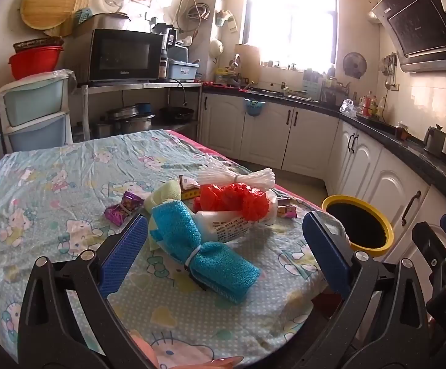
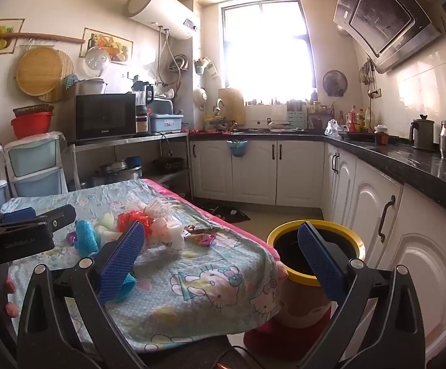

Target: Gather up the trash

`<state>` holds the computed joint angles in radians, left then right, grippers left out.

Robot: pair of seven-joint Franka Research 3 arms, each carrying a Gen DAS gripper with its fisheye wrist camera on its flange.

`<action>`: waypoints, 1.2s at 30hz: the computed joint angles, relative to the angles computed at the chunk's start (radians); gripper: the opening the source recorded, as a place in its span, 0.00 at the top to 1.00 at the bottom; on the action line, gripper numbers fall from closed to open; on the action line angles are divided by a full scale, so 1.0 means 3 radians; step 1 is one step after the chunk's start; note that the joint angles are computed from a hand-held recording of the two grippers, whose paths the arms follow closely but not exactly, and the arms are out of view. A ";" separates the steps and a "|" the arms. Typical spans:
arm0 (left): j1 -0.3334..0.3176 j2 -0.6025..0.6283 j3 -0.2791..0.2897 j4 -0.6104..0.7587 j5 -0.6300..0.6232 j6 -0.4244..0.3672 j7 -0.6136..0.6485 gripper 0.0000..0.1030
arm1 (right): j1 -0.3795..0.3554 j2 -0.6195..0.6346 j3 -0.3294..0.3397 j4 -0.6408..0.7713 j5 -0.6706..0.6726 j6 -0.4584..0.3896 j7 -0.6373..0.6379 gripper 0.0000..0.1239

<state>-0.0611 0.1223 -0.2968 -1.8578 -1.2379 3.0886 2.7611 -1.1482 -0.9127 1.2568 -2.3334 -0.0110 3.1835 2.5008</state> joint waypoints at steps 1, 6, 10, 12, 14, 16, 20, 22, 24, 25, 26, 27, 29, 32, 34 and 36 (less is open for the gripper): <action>0.0002 -0.0003 0.0001 -0.0002 0.0004 -0.0011 -0.0007 0.10 | 0.0004 0.0021 0.0000 0.0012 -0.0016 -0.0027 -0.0020 0.22; 0.0012 -0.0010 0.0001 -0.0007 0.0031 -0.0031 -0.0030 0.10 | -0.0008 0.0016 0.0013 0.0010 0.0003 -0.0013 0.0017 0.22; 0.0009 0.0000 -0.0009 0.0004 -0.0074 -0.0019 0.0087 0.10 | 0.0008 0.0011 -0.0007 -0.0011 -0.0013 -0.0001 0.0006 0.22; 0.0019 -0.0001 -0.0023 0.0018 -0.0204 -0.0019 0.0217 0.10 | 0.0027 -0.0013 -0.0018 -0.0030 -0.0002 -0.0011 0.0022 0.22; -0.0008 -0.0009 -0.0008 0.0015 -0.0240 -0.0005 0.0260 0.10 | 0.0039 -0.0040 -0.0030 -0.0031 0.0001 -0.0036 0.0035 0.22; -0.0037 -0.0020 0.0028 0.0004 -0.0143 -0.0014 0.0154 0.10 | -0.0003 -0.0034 -0.0010 -0.0025 0.0002 -0.0020 0.0058 0.22; -0.0051 -0.0018 0.0032 0.0003 -0.0154 0.0005 0.0165 0.10 | 0.0018 -0.0026 -0.0028 -0.0026 -0.0007 -0.0043 0.0064 0.22; -0.0056 -0.0021 0.0035 0.0005 -0.0109 0.0011 0.0117 0.10 | 0.0003 -0.0032 -0.0024 -0.0023 -0.0016 -0.0035 0.0066 0.22; -0.0059 -0.0019 0.0034 0.0008 -0.0070 0.0015 0.0071 0.10 | 0.0000 -0.0034 -0.0019 -0.0021 -0.0017 -0.0034 0.0072 0.22; -0.0051 -0.0020 0.0027 0.0009 -0.0086 0.0013 0.0086 0.10 | -0.0001 -0.0035 -0.0020 -0.0020 -0.0018 -0.0033 0.0072 0.22; -0.0052 -0.0019 0.0021 0.0015 -0.0088 0.0016 0.0089 0.10 | -0.0006 -0.0037 -0.0015 -0.0016 -0.0019 -0.0035 0.0075 0.22; -0.0042 -0.0011 0.0018 0.0024 -0.0120 0.0016 0.0120 0.10 | -0.0001 -0.0036 -0.0017 -0.0016 -0.0019 -0.0043 0.0076 0.22; -0.0038 -0.0005 0.0021 0.0038 -0.0120 0.0004 0.0111 0.10 | 0.0003 -0.0035 -0.0020 -0.0014 -0.0021 -0.0051 0.0078 0.22; -0.0041 -0.0008 0.0015 0.0036 -0.0155 0.0024 0.0151 0.10 | -0.0010 -0.0067 -0.0008 -0.0016 -0.0019 -0.0038 0.0093 0.22; -0.0030 -0.0011 0.0015 0.0045 -0.0209 -0.0002 0.0193 0.10 | -0.0014 -0.0061 -0.0004 -0.0018 -0.0017 -0.0029 0.0096 0.22; -0.0039 -0.0008 0.0019 0.0048 -0.0231 0.0009 0.0227 0.10 | -0.0013 -0.0068 -0.0005 -0.0015 -0.0019 -0.0043 0.0095 0.22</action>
<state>-0.0728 0.1197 -0.2910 -1.8434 -1.3072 3.0911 2.8290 -1.1522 -0.9330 1.2552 -2.3378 -0.0166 3.1704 2.5293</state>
